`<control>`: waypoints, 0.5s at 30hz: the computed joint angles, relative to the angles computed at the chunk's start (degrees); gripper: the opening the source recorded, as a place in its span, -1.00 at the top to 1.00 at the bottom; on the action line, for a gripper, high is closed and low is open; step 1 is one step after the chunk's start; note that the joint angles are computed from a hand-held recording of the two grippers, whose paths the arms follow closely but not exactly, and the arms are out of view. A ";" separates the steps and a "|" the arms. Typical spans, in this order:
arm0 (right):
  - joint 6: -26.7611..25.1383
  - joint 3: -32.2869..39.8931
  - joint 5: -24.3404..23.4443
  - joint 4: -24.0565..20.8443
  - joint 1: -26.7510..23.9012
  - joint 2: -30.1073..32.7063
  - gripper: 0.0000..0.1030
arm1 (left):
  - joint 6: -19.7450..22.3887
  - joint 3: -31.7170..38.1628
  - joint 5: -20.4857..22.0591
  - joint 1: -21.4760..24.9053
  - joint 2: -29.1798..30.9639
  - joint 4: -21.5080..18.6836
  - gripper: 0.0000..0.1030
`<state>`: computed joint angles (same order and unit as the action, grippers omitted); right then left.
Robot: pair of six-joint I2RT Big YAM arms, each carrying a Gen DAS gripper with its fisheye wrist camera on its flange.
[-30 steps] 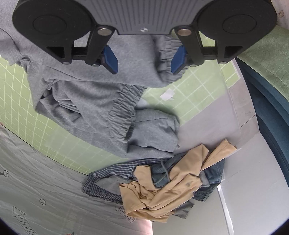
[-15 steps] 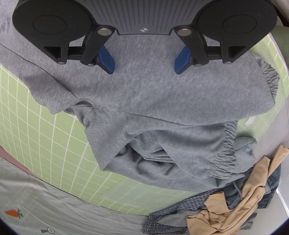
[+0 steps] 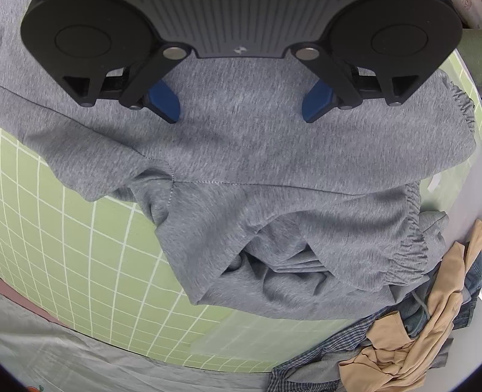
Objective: Fold clothes
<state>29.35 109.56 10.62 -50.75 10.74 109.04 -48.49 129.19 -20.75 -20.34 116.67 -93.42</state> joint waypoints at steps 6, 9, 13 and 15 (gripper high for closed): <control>-2.59 -4.08 22.40 6.07 1.03 -6.59 0.92 | -0.91 -0.27 0.56 -0.01 -0.07 0.38 -0.88; -3.36 -7.43 27.31 7.95 0.83 -9.96 0.91 | -1.28 -0.31 0.67 0.03 0.06 0.50 -0.96; 0.66 -9.10 19.35 -1.25 -1.09 -9.91 0.61 | -1.43 -0.22 1.09 0.20 0.19 0.47 -1.00; 6.59 -11.66 16.74 -3.86 -1.73 -10.58 0.33 | -1.64 -0.10 1.70 0.38 0.24 0.45 -1.00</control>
